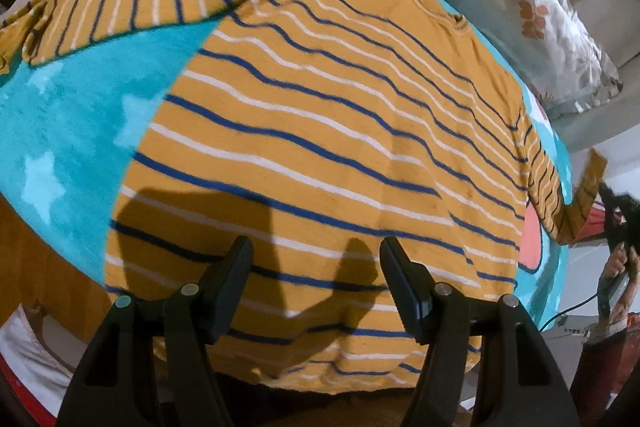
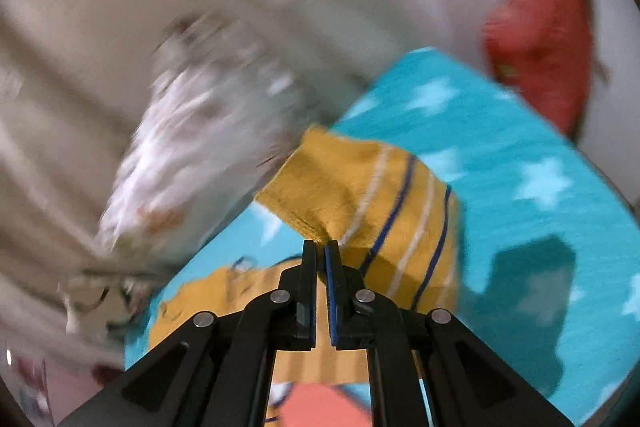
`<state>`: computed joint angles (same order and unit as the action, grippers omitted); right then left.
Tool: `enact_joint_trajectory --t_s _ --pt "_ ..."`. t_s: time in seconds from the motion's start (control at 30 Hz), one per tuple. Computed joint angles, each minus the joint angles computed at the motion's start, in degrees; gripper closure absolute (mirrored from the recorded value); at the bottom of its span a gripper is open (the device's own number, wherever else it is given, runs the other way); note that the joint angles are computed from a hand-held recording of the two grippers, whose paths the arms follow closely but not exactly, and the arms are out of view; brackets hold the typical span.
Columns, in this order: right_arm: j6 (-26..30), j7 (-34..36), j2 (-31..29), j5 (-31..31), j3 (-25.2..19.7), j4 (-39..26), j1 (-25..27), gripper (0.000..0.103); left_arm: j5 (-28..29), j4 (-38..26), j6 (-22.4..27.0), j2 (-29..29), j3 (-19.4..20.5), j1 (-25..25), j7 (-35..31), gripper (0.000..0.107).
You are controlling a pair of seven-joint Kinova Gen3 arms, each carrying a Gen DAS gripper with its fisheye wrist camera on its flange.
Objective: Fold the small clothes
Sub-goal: 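Fold the held sleeve across the sweater back with the right tool, release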
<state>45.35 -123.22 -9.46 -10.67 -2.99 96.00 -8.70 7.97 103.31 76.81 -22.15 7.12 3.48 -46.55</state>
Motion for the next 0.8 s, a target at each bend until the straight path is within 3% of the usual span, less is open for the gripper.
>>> enact_joint_trajectory --t_s 0.23,0.33,0.53,0.8 --pt "1.31 -3.98 11.92 3.60 -8.98 -11.95 -11.80 0.098 -0.97 1.44 1.76 -3.63 -6.80 -2.07 -6.76 0.043" --pt "2.19 -6.08 17.75 5.25 -10.25 -17.10 -17.62 0.098 -1.79 1.73 2.98 -5.26 -9.55 -3.92 -10.26 0.043" --pt "5.96 -8.62 29.07 7.92 -9.68 -28.40 -29.07 0.098 -3.35 3.04 4.53 -7.83 -14.78 -7.77 -17.11 0.040" --pt "14.89 -8.58 43.18 8.34 -7.43 -45.64 -38.57 0.099 -2.37 4.45 5.60 -8.09 -21.28 -11.81 -25.13 0.040"
